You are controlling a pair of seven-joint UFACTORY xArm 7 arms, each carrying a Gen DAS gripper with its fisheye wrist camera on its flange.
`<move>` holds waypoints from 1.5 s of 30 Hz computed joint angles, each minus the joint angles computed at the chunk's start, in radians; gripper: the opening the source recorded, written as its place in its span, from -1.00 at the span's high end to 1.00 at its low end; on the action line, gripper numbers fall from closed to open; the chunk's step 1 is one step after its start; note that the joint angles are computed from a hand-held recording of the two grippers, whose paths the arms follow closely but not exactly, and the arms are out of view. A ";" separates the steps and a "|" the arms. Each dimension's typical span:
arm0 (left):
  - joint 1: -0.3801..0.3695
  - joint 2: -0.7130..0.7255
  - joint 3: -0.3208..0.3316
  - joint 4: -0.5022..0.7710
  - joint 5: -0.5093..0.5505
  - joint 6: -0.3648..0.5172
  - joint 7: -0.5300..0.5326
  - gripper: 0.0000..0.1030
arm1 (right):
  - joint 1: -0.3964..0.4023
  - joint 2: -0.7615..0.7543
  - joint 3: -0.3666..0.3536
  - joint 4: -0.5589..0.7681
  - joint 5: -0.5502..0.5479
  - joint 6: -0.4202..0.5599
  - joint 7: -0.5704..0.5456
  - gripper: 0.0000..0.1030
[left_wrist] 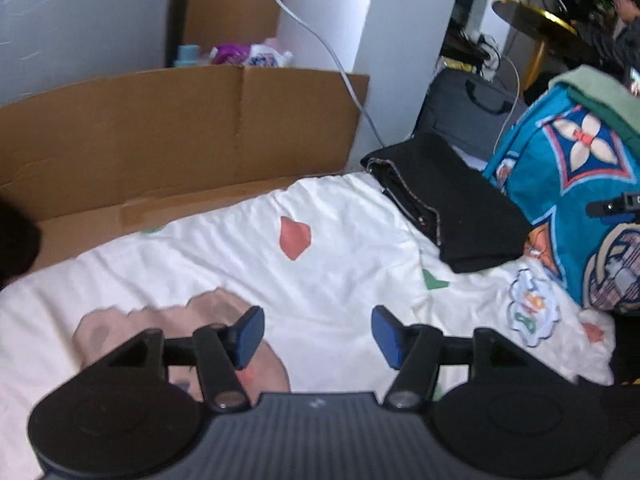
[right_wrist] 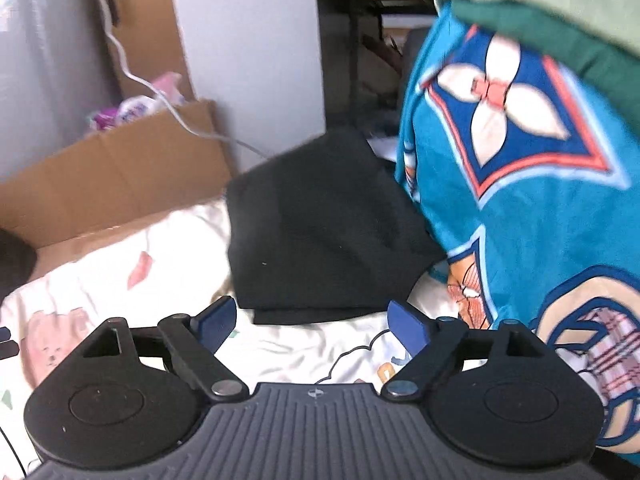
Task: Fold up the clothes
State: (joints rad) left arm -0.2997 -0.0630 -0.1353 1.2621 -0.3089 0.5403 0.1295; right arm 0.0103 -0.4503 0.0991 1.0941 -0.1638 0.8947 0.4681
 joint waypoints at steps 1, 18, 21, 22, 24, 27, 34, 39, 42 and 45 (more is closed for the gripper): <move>0.004 -0.035 -0.002 -0.016 0.021 0.013 -0.039 -0.22 | 0.007 -0.015 -0.003 0.009 0.011 0.015 -0.005 -0.73; 0.068 -0.489 -0.026 -0.082 0.227 0.263 -0.358 -0.84 | 0.082 -0.087 0.005 0.229 0.190 0.214 0.053 -0.87; 0.114 -0.543 -0.053 -0.071 0.272 0.341 -0.444 -0.85 | 0.081 -0.070 0.019 0.289 0.194 0.265 0.082 -0.87; 0.118 -0.561 -0.048 -0.070 0.268 0.361 -0.466 -0.85 | 0.082 -0.063 0.024 0.310 0.196 0.284 0.092 -0.87; 0.123 -0.596 -0.040 -0.068 0.258 0.395 -0.504 -0.85 | 0.087 -0.050 0.031 0.348 0.203 0.315 0.115 -0.87; 0.142 -0.638 -0.045 -0.052 0.275 0.449 -0.538 -0.86 | 0.101 -0.033 0.031 0.407 0.243 0.337 0.163 -0.87; 0.186 -0.704 -0.067 -0.021 0.306 0.539 -0.604 -0.89 | 0.141 0.064 0.139 0.612 0.176 0.415 0.232 -0.87; 0.221 -0.737 -0.076 0.004 0.344 0.598 -0.633 -0.90 | 0.178 0.091 0.221 0.661 0.083 0.395 0.310 -0.87; 0.221 -0.754 -0.059 0.004 0.334 0.604 -0.635 -0.90 | 0.195 0.106 0.267 0.676 0.039 0.393 0.378 -0.87; 0.226 -0.750 -0.060 0.026 0.342 0.638 -0.617 -0.99 | 0.226 0.184 0.319 0.790 -0.012 0.509 0.414 -0.87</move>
State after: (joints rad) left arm -0.0732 -0.8128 -0.1952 1.2884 0.0336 1.1786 -0.4875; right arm 0.2361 -0.2660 0.4179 1.8836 -0.1754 1.4035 0.8820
